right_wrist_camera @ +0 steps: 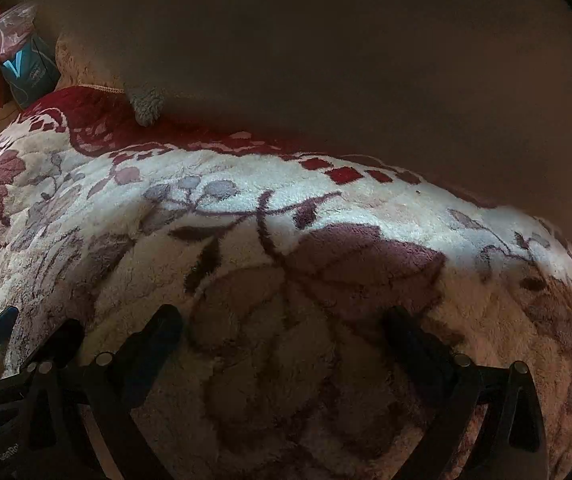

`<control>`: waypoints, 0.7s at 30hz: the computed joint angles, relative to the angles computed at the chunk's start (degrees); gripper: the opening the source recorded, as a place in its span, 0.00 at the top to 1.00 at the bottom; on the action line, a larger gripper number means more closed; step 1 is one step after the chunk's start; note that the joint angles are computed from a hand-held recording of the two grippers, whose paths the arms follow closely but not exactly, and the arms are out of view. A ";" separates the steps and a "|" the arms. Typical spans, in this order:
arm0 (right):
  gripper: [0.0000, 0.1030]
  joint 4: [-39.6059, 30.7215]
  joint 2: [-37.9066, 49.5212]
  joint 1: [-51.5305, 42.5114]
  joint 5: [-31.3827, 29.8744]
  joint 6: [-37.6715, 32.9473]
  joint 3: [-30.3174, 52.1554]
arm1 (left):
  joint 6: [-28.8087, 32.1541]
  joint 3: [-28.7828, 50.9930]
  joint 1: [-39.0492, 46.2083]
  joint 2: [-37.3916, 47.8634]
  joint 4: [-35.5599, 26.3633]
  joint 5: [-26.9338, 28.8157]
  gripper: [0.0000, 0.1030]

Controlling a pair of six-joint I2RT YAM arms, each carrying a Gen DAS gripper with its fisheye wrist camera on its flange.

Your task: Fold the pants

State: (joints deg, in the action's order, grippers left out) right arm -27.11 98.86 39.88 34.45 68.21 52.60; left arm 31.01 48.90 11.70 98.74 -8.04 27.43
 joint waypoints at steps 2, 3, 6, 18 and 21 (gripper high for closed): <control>0.00 -0.04 0.03 0.00 0.02 0.01 0.04 | 0.10 -0.03 0.11 0.04 0.01 0.07 0.00; 0.00 -0.04 0.03 0.00 0.02 0.01 0.04 | 0.10 -0.03 0.11 0.04 0.01 0.07 0.00; 0.00 0.31 -0.30 -0.09 -0.01 -0.10 -0.57 | 0.03 -0.37 0.01 -0.17 0.14 -0.01 0.00; 0.00 0.41 -0.71 -0.02 0.02 -0.02 -1.11 | -0.02 -0.38 -0.06 -0.10 0.27 -0.07 0.00; 0.00 0.39 -0.77 -0.01 0.03 -0.01 -1.18 | -0.04 -0.42 -0.07 -0.12 0.31 -0.06 0.00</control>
